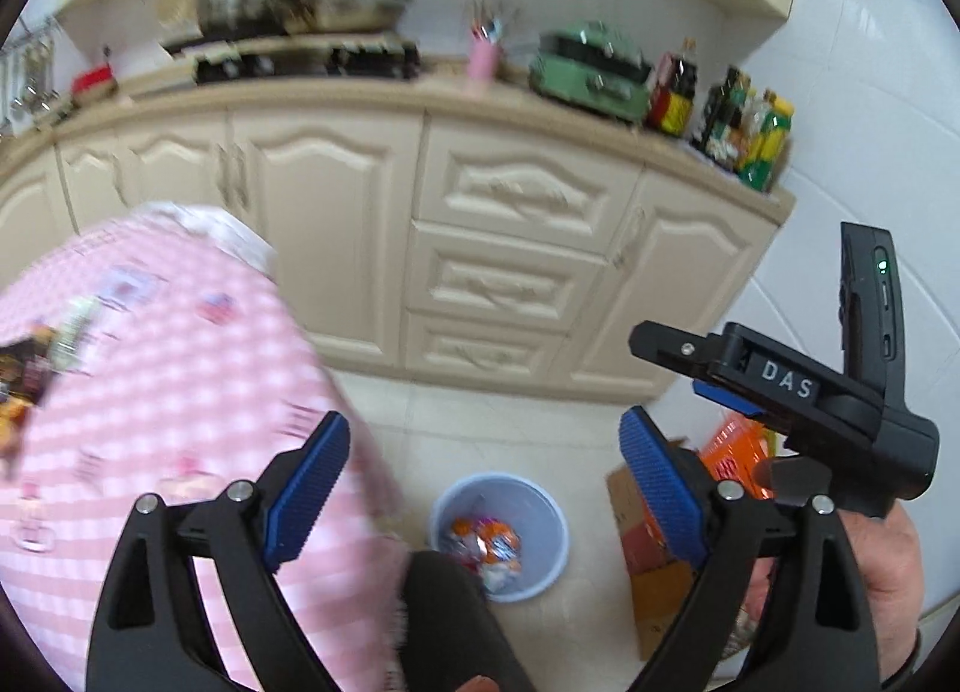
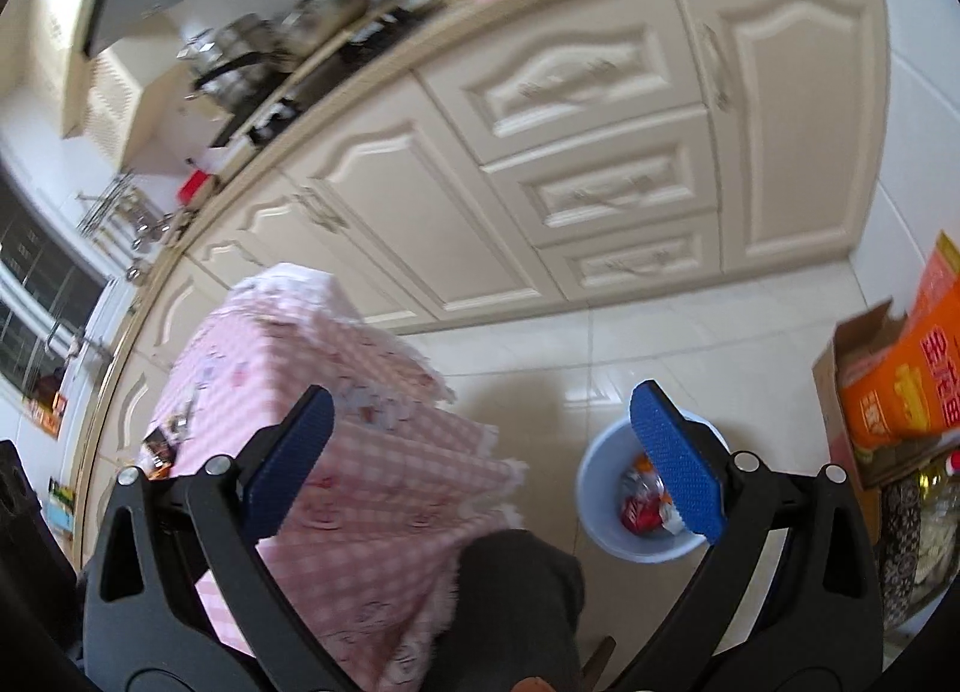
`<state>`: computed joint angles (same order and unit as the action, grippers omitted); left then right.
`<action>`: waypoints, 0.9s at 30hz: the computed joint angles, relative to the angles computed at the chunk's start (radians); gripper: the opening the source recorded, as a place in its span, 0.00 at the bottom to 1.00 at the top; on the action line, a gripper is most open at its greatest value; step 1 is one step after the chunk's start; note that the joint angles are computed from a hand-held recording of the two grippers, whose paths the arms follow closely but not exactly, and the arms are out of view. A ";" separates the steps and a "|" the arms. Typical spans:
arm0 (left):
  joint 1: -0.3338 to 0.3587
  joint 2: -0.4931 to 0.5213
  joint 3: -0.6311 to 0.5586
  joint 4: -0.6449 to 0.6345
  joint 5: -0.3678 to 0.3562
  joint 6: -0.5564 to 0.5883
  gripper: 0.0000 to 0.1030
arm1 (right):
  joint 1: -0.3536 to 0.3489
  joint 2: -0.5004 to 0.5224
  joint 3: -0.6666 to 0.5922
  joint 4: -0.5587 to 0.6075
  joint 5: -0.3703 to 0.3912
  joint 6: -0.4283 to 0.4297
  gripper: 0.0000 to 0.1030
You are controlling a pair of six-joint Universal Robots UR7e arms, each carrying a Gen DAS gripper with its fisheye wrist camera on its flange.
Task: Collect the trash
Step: 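Return both open tools from the bin to the table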
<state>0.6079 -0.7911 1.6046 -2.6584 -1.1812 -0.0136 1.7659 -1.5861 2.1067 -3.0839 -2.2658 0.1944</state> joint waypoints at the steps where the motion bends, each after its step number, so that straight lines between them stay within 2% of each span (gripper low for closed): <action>1: -0.001 -0.020 0.016 -0.018 0.017 0.012 0.88 | 0.028 0.018 -0.015 -0.001 -0.011 -0.009 0.94; 7: 0.015 -0.142 0.088 -0.103 0.126 0.054 0.91 | 0.153 0.137 -0.100 -0.018 -0.041 -0.067 0.94; 14: 0.033 -0.244 0.135 -0.200 0.267 0.142 0.94 | 0.249 0.267 -0.201 -0.026 0.000 -0.120 0.94; 20: 0.062 -0.287 0.149 -0.266 0.361 0.188 0.95 | 0.298 0.366 -0.276 -0.022 0.022 -0.164 0.94; 27: 0.141 -0.306 0.146 -0.247 0.415 0.124 0.95 | 0.309 0.442 -0.325 -0.002 0.051 -0.194 0.94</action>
